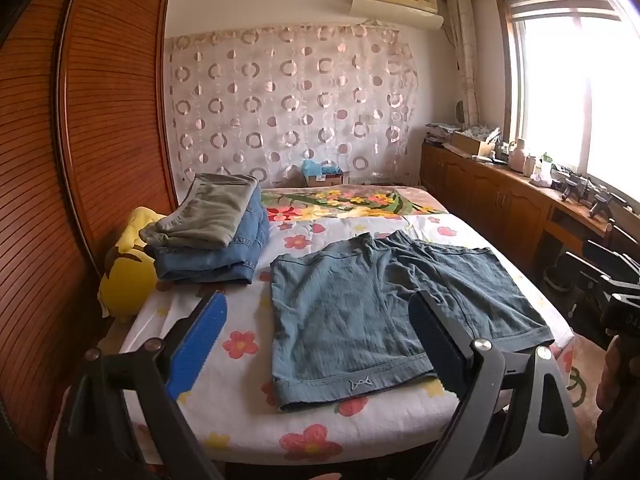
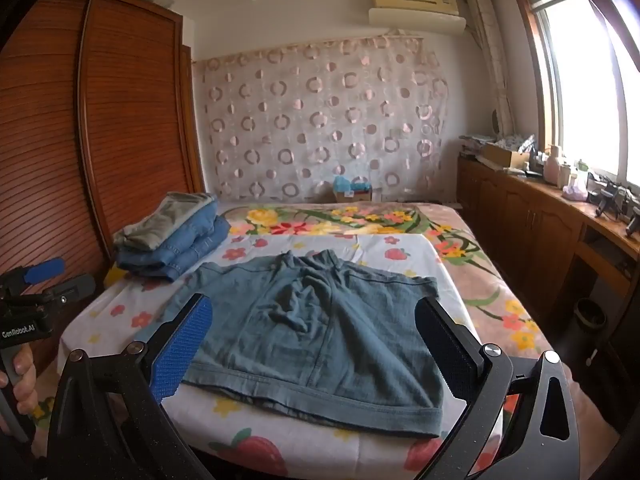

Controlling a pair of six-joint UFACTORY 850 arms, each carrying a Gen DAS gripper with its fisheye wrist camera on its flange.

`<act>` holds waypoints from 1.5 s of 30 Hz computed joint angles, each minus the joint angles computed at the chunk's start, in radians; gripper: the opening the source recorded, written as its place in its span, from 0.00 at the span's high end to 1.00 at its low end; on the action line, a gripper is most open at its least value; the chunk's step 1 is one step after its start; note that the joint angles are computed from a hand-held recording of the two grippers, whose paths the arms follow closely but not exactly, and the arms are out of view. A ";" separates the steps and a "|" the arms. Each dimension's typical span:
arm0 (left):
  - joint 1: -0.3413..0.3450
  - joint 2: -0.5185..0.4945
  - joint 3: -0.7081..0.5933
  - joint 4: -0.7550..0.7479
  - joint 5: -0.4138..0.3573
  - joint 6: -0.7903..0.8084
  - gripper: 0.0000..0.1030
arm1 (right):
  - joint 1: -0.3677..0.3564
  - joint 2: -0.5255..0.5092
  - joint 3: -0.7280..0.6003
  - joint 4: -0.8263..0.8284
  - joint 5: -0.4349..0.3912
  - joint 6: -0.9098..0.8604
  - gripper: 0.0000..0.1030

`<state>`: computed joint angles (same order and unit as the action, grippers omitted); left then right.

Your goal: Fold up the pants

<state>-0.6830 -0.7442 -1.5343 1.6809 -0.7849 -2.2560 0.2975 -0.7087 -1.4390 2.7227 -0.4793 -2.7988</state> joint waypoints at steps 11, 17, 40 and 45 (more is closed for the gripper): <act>-0.001 -0.001 0.001 0.001 -0.002 -0.003 0.10 | 0.000 0.004 0.004 -0.001 0.000 0.003 0.00; -0.001 -0.001 0.001 0.001 -0.002 -0.003 0.10 | 0.000 0.004 0.003 -0.003 0.000 0.006 0.00; -0.001 -0.003 -0.001 -0.001 0.000 -0.002 0.10 | 0.001 0.008 0.008 -0.001 0.000 0.003 0.00; -0.003 -0.023 -0.010 -0.004 0.008 -0.013 0.10 | 0.002 -0.017 -0.021 -0.001 0.016 0.010 0.00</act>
